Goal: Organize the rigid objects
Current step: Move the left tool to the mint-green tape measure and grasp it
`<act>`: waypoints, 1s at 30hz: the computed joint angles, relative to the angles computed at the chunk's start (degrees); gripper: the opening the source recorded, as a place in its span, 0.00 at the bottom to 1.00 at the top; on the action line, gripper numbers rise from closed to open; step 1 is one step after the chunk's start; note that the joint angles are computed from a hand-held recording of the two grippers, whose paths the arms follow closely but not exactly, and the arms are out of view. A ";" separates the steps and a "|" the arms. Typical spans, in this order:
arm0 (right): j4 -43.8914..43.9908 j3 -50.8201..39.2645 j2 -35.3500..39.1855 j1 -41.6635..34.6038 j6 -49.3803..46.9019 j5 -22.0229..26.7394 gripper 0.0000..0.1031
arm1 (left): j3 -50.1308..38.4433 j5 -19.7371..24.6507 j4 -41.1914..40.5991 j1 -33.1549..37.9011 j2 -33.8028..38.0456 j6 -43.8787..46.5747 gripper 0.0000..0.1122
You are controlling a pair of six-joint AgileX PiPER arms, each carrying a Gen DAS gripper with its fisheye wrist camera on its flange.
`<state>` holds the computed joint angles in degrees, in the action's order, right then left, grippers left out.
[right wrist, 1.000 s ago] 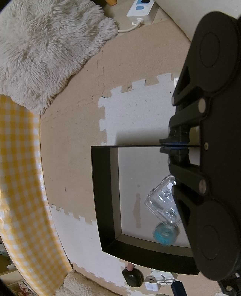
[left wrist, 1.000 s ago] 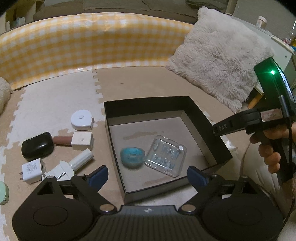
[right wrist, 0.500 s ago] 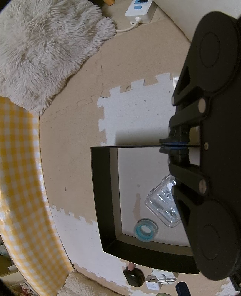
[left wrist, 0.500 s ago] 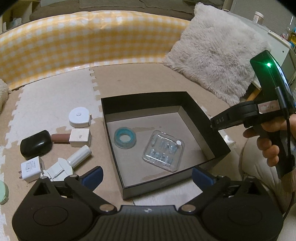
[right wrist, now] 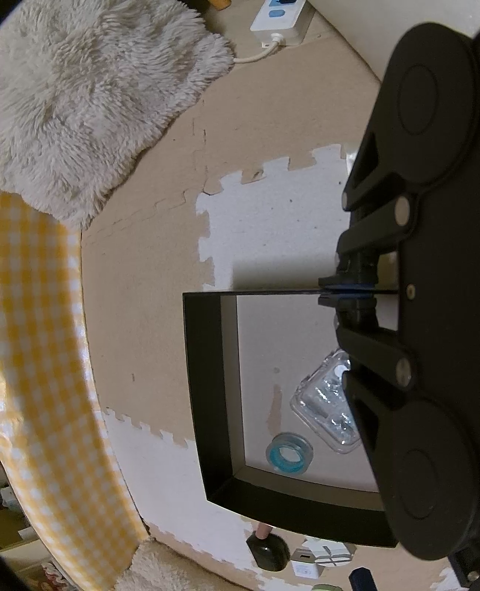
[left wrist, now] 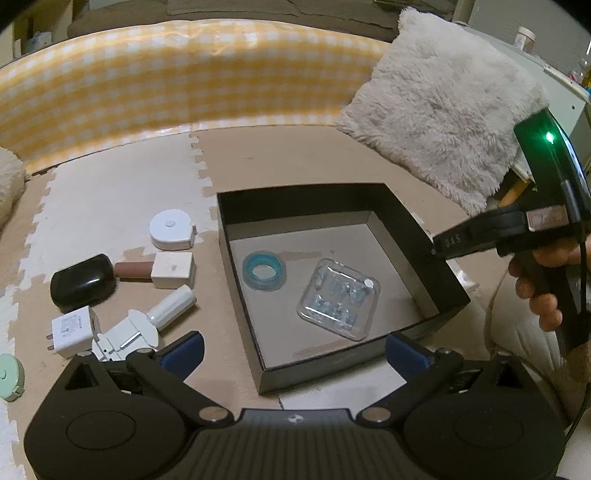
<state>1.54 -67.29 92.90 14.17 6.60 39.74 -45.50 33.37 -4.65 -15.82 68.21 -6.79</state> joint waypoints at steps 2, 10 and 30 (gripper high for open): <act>0.23 0.19 -0.11 -0.07 -0.07 -0.34 0.03 | -0.26 0.02 -0.67 1.39 -0.42 0.73 0.92; 0.02 0.60 -0.36 -0.15 -0.49 -0.81 0.03 | -1.65 0.41 -2.69 12.93 -1.63 2.81 0.92; 0.20 0.37 -0.12 -0.12 -0.79 0.42 0.03 | 2.54 -6.47 26.15 36.20 7.53 -32.01 0.90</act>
